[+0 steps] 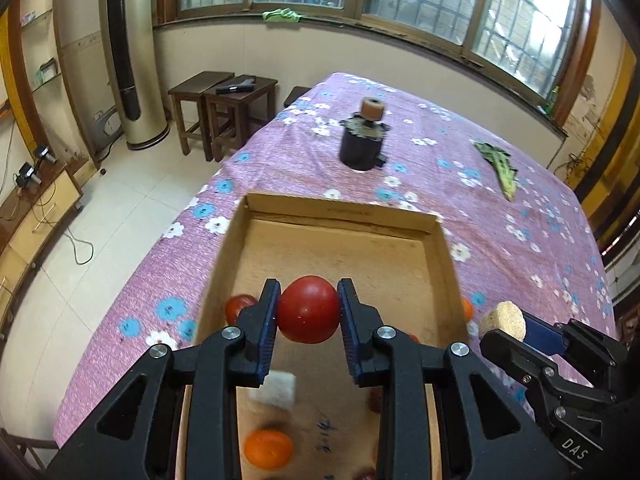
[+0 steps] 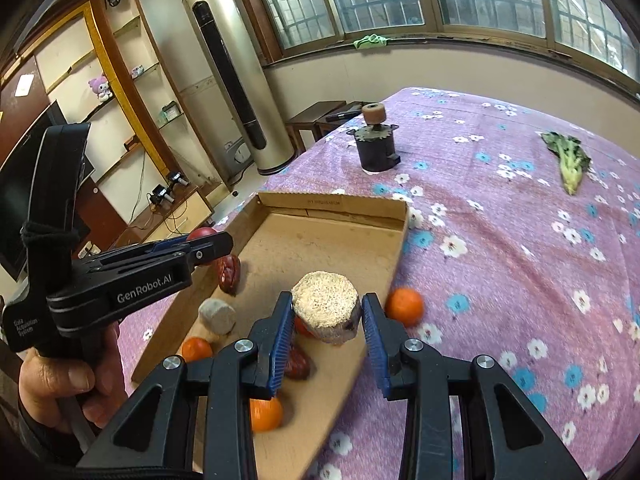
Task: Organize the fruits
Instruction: 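Carry the tomato and beige cube into the tray and open both tools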
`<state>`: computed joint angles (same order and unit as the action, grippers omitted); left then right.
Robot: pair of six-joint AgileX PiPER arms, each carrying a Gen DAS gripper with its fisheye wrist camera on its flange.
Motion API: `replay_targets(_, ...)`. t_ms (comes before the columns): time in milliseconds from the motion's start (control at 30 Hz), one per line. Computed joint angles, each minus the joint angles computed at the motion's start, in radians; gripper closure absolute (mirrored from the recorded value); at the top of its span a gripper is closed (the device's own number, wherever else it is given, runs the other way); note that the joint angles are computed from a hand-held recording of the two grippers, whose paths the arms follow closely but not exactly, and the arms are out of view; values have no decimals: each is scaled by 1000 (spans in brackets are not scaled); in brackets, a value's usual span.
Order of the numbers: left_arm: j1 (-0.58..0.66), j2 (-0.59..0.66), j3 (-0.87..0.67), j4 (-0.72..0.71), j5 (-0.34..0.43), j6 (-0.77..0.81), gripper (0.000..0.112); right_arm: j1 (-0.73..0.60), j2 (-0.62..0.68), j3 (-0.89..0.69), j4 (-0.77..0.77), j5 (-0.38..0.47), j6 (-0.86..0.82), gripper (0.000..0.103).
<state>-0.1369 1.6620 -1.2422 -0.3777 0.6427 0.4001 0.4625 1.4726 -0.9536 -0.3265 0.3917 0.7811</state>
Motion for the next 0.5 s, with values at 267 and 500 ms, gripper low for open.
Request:
replay_targets(267, -3, 130, -119, 83, 33, -76, 86, -36, 141, -107, 117, -2, -143, 68)
replay_targets(500, -50, 205, -164, 165, 27, -143, 86, -52, 262, -203, 177, 45, -241, 68)
